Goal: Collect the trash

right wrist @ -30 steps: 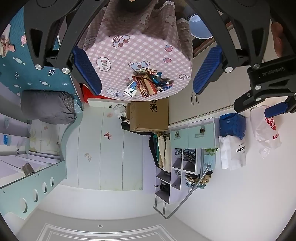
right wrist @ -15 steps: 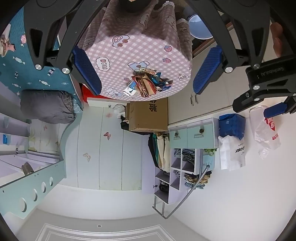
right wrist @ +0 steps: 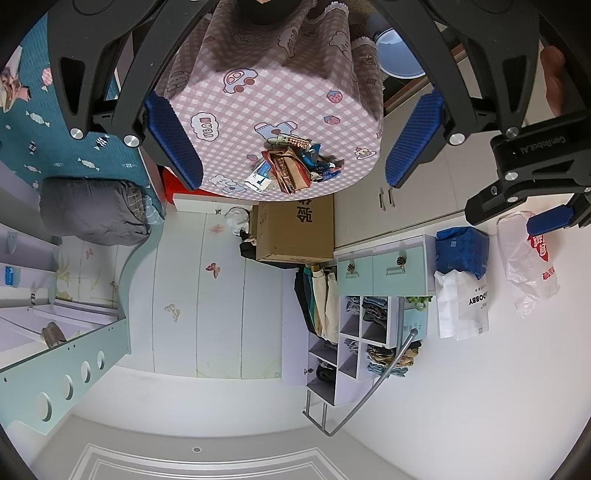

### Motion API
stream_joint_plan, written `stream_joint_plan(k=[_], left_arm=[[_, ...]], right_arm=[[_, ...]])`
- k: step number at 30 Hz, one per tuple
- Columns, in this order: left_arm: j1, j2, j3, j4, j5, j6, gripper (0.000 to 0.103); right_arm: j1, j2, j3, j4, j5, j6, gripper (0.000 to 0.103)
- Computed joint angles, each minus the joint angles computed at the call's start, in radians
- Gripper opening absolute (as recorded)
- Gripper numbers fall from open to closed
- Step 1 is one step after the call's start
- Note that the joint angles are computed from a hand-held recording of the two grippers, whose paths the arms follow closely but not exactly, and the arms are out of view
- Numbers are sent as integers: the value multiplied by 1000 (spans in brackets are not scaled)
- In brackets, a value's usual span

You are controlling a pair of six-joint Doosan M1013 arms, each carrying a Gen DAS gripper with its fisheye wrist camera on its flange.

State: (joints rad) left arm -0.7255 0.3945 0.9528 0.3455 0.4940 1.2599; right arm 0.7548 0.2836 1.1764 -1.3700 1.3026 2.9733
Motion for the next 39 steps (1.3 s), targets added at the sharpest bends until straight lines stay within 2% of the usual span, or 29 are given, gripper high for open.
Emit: stream_joint_plan(k=[39], left_arm=[[17,-4,7,-25,-5,27,99]], right_arm=[[3,13,-12,5,6,-5,97]])
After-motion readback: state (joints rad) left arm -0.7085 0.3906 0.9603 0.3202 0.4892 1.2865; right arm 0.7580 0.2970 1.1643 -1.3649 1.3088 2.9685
